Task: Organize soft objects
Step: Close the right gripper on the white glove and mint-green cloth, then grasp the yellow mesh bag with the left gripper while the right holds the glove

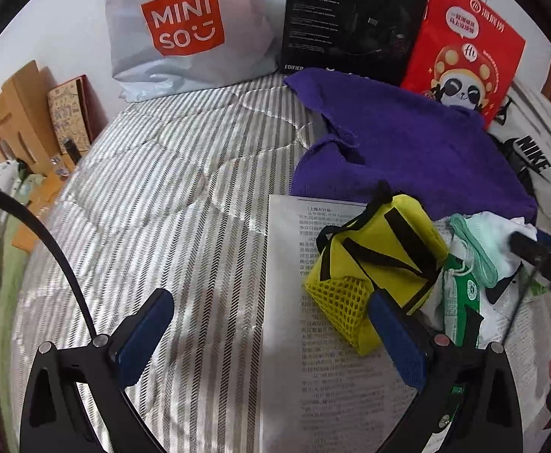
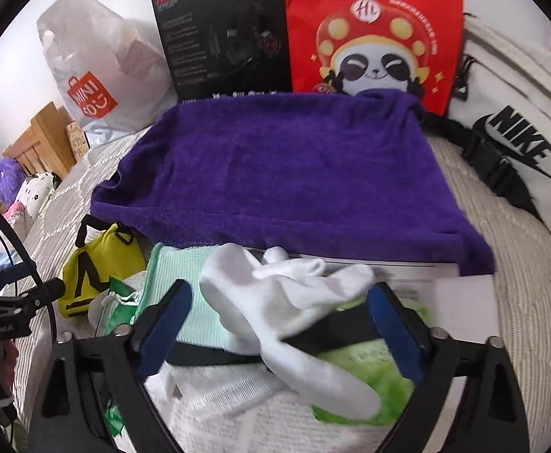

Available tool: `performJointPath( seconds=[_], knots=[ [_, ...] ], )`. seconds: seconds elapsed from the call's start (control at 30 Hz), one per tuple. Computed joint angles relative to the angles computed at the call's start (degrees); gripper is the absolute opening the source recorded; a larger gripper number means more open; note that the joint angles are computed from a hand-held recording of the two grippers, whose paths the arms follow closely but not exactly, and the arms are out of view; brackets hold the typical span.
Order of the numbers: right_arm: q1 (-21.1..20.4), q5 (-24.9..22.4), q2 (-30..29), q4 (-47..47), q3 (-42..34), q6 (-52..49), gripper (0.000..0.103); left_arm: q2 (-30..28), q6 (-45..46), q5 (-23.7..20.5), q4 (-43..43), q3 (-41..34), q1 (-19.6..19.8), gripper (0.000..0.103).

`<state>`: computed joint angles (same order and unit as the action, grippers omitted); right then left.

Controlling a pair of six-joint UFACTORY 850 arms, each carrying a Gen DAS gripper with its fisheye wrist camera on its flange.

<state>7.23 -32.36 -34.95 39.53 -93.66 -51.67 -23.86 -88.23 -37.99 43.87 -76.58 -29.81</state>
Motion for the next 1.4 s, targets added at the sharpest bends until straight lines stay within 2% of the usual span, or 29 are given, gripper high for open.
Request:
performJointPath(
  seconds=[0.07, 0.1, 0.2, 0.27, 0.3, 0.5, 0.97, 1.07, 1.2, 1.4],
  knots=[
    [0.6, 1.2, -0.4, -1.5, -0.1, 0.8, 0.084, 0.4, -3.4, 0.6, 3.6, 1.1, -0.2, 0.103],
    [0.8, 1.6, -0.4, -1.7, 0.1, 0.5, 0.079, 0.4, -4.5, 0.5, 5.0, 1.4, -0.3, 0.103],
    [1.3, 3.5, 0.0, -2.0, 1.0, -1.0, 0.065, 0.3, -5.6, 1.9, 5.8, 2.1, -0.1, 0.103],
    [1.3, 4.1, 0.4, -1.3, 1.7, -2.4, 0.059, 0.3, -5.8, 2.9, 5.8, 2.6, 0.0, 0.103],
    [1.2, 4.2, 0.5, -1.1, 1.9, -2.9, 0.055, 0.3, -5.9, 4.1, 5.6, 3.0, 0.2, 0.103],
    [-0.4, 2.2, 1.1, 3.9, 1.9, -5.5, 0.038, 0.0, -7.6, 3.4, 7.5, 2.9, -0.2, 0.103],
    [-1.5, 2.3, 3.0, 3.3, 2.8, -5.5, 0.030, -0.1, -8.4, 2.8, 8.6, 3.0, -0.5, 0.103],
    [-1.9, 1.5, 3.5, 2.8, 3.0, -4.9, 0.028, 0.5, -8.9, 3.9, 9.1, 3.7, -0.3, 0.103],
    [-2.5, 1.3, 4.5, 3.5, 3.9, -5.3, 0.025, 1.9, -5.4, 5.3, 6.0, 4.1, 0.0, 0.093],
    [-3.3, 0.8, 5.8, 6.0, 4.8, -7.5, 0.023, 0.6, -2.8, 2.4, 5.4, 0.3, -0.9, 0.092]
  ],
)
